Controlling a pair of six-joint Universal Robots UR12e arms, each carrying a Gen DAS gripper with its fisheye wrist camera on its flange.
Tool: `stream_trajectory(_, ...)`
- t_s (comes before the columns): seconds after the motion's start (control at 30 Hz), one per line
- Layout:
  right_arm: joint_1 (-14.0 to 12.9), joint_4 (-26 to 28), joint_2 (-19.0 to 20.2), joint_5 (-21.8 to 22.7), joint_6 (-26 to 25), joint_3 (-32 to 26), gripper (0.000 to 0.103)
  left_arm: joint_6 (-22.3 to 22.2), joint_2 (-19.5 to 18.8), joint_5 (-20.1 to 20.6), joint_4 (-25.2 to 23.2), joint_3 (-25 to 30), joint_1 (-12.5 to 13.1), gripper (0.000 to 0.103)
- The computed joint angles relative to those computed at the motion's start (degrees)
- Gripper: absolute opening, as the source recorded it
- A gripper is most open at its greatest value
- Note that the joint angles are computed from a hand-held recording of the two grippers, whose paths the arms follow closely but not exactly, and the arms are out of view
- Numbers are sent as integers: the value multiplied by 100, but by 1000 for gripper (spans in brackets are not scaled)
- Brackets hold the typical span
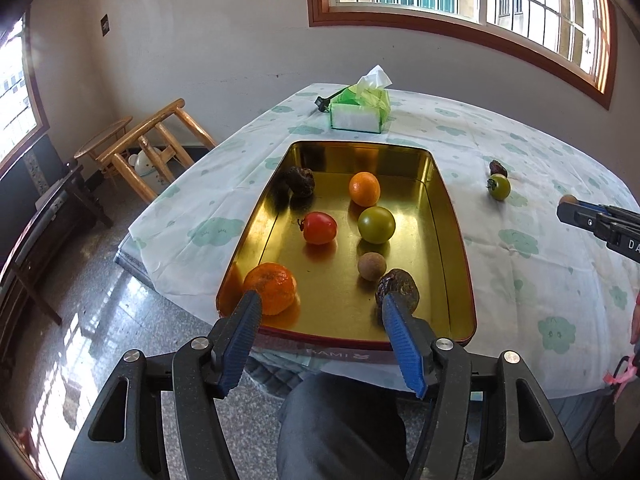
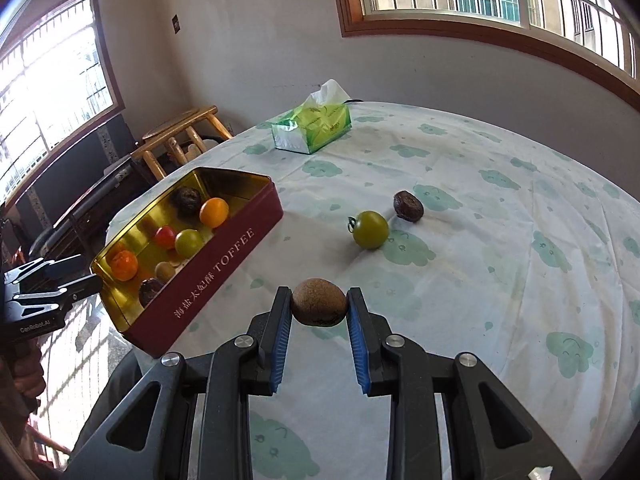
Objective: Organize fruits
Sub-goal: 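Carry the sapodilla into the tin and open the right gripper, then move the left gripper to the green tomato and grasp it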
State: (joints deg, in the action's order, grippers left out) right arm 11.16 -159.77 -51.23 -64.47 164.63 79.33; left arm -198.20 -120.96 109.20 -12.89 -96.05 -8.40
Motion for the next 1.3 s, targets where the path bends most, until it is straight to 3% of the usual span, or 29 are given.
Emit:
stream_trajectory(0.27, 352, 630, 317, 451, -463, -691, 26, 228, 109, 228, 218, -176, -56, 68)
stream_trajectory(0.63, 700, 1530, 990, -14, -739, -1846, 27, 304, 150, 198, 304, -268, -14, 73)
stream_trajectory(0.83, 609, 946, 902, 206, -421, -1651, 53, 163, 163, 136, 202, -307, 37, 73)
stream_trajectory(0.97, 516, 310, 651, -149, -389, -1170, 63, 134, 179, 80, 211, -318, 47, 73)
stream_trajectory(1.03, 445, 28, 526, -488, -428, -889, 77, 168, 198, 40, 269, -334, 42, 73)
stream_trajectory(1.07, 401, -38, 475, -652, -444, -770, 80, 195, 198, 47, 289, -329, 33, 73)
stream_trajectory(1.13, 277, 100, 410, -922, -421, -630, 86, 241, 190, 57, 272, -303, 17, 73)
stream_trajectory(1.3, -52, 458, 346, -1817, -120, -399, 89, 364, 159, 28, 181, -196, -45, 73)
